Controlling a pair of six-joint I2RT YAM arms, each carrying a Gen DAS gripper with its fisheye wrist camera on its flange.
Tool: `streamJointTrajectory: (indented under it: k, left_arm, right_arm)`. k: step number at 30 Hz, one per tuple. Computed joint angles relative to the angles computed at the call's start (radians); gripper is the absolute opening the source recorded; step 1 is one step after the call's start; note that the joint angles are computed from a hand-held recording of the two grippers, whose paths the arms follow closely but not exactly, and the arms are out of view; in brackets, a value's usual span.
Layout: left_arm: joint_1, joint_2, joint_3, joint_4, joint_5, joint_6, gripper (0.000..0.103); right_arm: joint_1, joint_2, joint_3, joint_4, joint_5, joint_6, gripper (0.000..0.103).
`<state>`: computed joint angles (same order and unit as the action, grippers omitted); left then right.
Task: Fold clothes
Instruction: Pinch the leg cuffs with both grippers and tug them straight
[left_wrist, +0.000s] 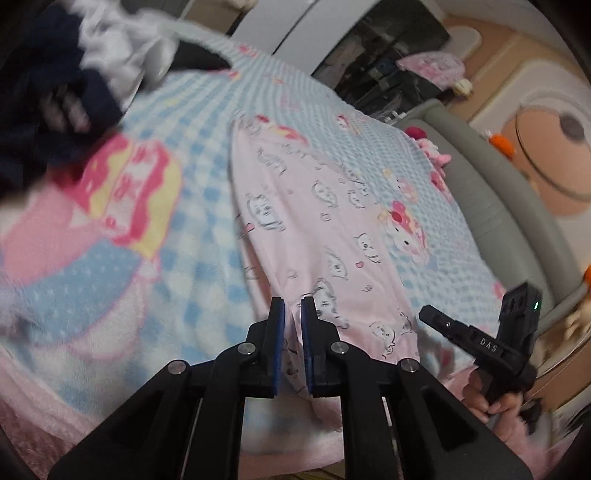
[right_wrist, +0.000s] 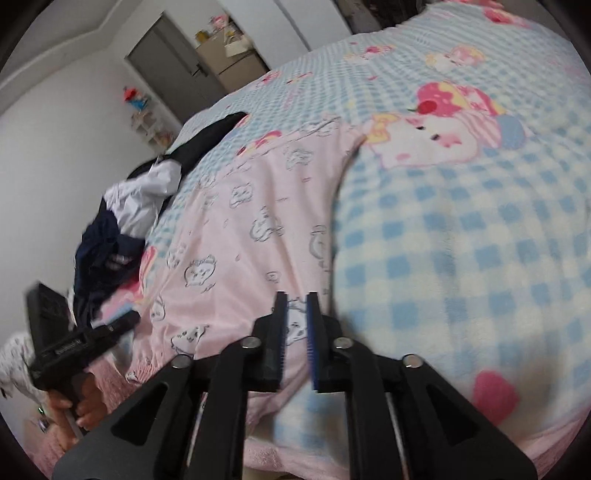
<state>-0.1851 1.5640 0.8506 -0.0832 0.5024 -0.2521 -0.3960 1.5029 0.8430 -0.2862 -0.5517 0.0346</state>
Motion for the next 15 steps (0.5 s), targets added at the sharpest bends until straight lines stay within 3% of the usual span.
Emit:
streamJointTrajectory:
  k: [4,7,9,12,15]
  left_arm:
    - [-0.118,-0.014,0.034,-0.067,-0.124,0.077,0.017]
    - [-0.178,0.053,0.103,-0.193,-0.281,0.133,0.024]
    - [-0.144,0.094,0.127,-0.252,-0.269,0.127,0.024]
    - [-0.06,0.064,0.11,-0.274,-0.173,0.105,0.022]
    - [-0.064,-0.001,0.103,-0.256,-0.176,0.136,0.023]
  right_arm:
    - [0.098,0.013,0.009,-0.031,0.084,-0.046,0.014]
    - [0.158,0.02,-0.009,-0.048,0.172,-0.096,0.015]
    - [0.182,0.02,-0.019,-0.055,0.262,-0.128,0.012]
    - [0.119,0.011,-0.025,-0.079,0.26,-0.13,0.009]
    - [0.069,-0.022,-0.021,-0.105,0.218,-0.138,0.012]
